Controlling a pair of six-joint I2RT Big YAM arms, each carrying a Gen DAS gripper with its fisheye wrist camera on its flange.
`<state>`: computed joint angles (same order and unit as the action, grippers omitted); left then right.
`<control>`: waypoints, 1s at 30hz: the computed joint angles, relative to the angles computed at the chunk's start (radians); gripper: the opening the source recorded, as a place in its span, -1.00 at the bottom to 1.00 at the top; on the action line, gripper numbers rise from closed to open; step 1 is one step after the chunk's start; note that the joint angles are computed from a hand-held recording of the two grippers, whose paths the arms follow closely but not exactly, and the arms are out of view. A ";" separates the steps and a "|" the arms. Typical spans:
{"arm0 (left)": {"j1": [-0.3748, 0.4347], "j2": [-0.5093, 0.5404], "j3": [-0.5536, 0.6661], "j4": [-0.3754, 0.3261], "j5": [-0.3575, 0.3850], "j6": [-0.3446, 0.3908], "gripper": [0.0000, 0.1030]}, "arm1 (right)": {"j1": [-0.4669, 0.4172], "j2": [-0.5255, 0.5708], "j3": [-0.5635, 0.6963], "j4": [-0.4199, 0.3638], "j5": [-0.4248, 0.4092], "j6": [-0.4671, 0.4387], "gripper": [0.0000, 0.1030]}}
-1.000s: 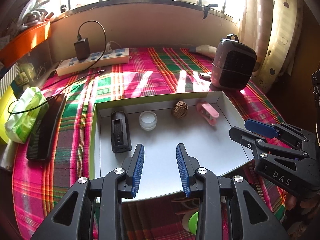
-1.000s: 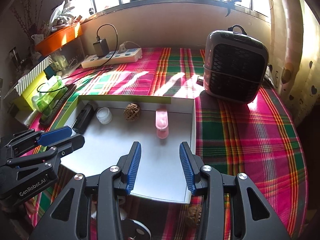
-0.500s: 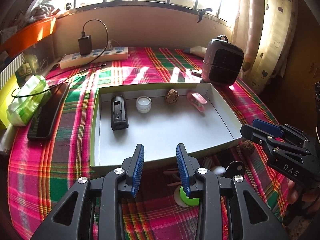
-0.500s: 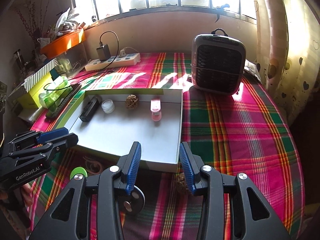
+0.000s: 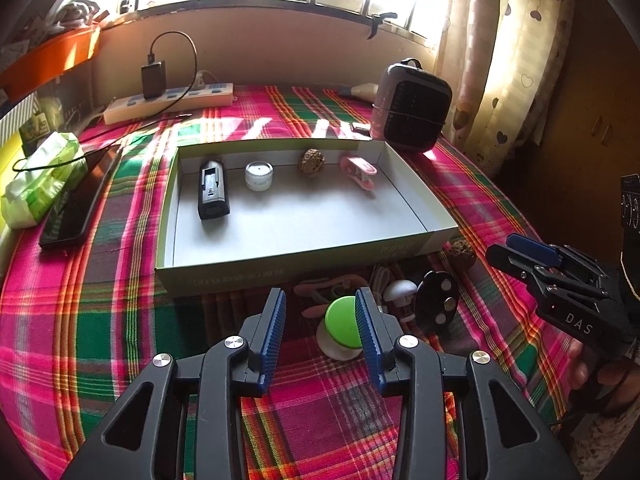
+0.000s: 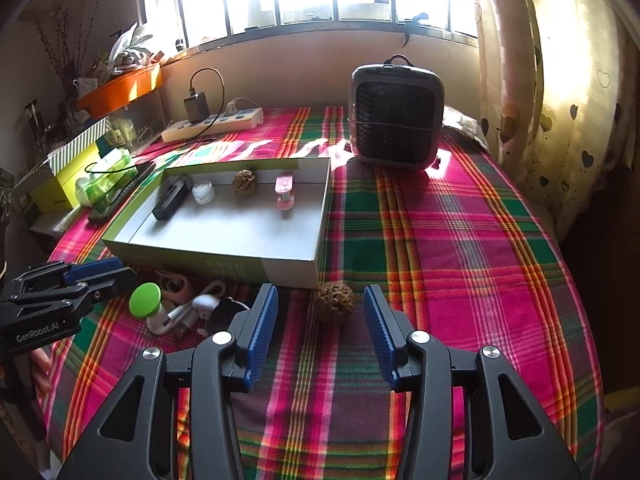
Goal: Organize objects
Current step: 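Reach left tool to the green-topped item while right tool approaches another walnut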
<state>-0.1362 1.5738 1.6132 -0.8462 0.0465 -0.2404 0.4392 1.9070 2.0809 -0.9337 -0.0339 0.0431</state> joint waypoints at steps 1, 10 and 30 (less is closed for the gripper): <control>-0.001 -0.003 -0.005 0.003 0.006 -0.002 -0.32 | -0.003 -0.005 -0.009 0.003 0.005 0.000 -0.06; -0.010 0.000 -0.013 0.000 0.036 -0.014 -0.27 | -0.025 0.000 -0.026 -0.017 -0.006 0.012 -0.05; -0.024 0.051 0.029 -0.043 0.016 -0.026 -0.27 | -0.035 0.130 0.152 -0.130 -0.055 -0.059 0.01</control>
